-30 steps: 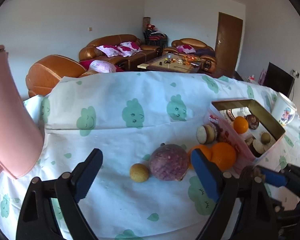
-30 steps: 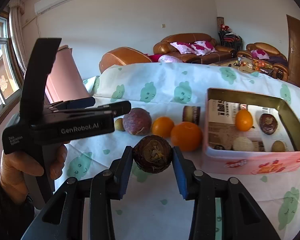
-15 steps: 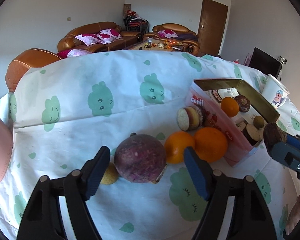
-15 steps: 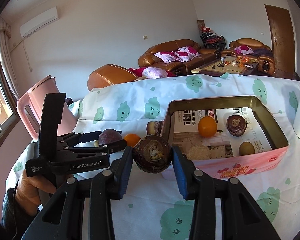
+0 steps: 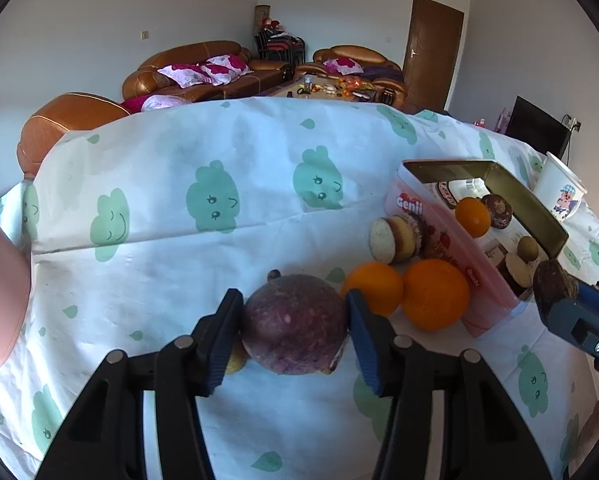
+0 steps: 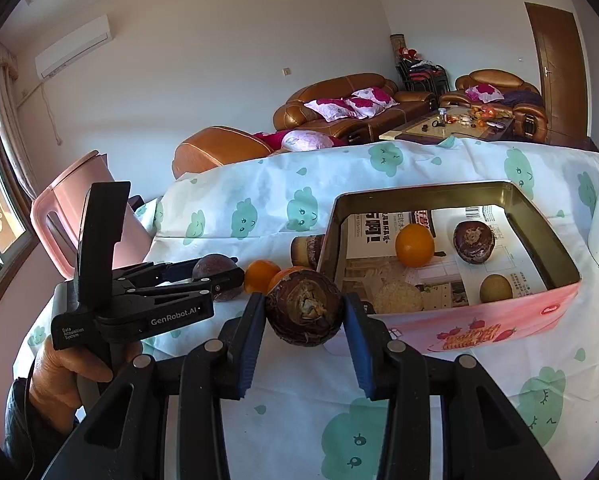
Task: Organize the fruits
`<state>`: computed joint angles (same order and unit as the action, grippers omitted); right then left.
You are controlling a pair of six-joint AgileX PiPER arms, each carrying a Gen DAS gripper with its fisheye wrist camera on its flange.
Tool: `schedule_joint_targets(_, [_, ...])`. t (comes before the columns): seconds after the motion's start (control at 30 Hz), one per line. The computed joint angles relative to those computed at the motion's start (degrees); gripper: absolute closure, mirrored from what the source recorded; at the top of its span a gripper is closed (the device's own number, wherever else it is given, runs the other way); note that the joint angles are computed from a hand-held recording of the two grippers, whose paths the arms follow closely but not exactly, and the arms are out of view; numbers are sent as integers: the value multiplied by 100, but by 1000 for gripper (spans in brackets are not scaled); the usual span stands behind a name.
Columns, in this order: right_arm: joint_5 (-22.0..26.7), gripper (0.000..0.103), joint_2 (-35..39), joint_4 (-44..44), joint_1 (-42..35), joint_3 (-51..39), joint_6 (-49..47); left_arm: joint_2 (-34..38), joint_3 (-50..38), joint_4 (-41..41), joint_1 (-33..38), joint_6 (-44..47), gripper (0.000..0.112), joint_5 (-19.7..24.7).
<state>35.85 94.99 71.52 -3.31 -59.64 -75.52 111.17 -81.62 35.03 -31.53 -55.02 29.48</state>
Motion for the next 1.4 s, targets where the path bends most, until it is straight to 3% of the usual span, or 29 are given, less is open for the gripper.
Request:
schedule_joint_targets(0.17, [-188,61,-72,228,6,110,-247,-95,125,377,-82,-329,58,70])
schedule_joint_targets(0.47, [-526,61,-318,1001,-88,324,-1093,-660,1016,2961,-235,-3706,58,-153])
schedule_joint_targets(0.67, [-926,61,-243,1162,-64,234,-1331,-633,1031,3921,-585,-4791,58,124])
schedule_joint_targets(0.87, [-1540,61,-156,2199,-75,214,-2679,-397,658,4106,-941,-4846,58,158])
schedule_joint_targets(1.2, [-1581,61,323,1837,-532,-355,-2298,218,-325,3720,-1317,-4321,58,225])
schedule_joint_targets(1.4, [-1573,61,569,1672,-703,-655,-2185,911,-1504,2915,-1468,-3297,58,378])
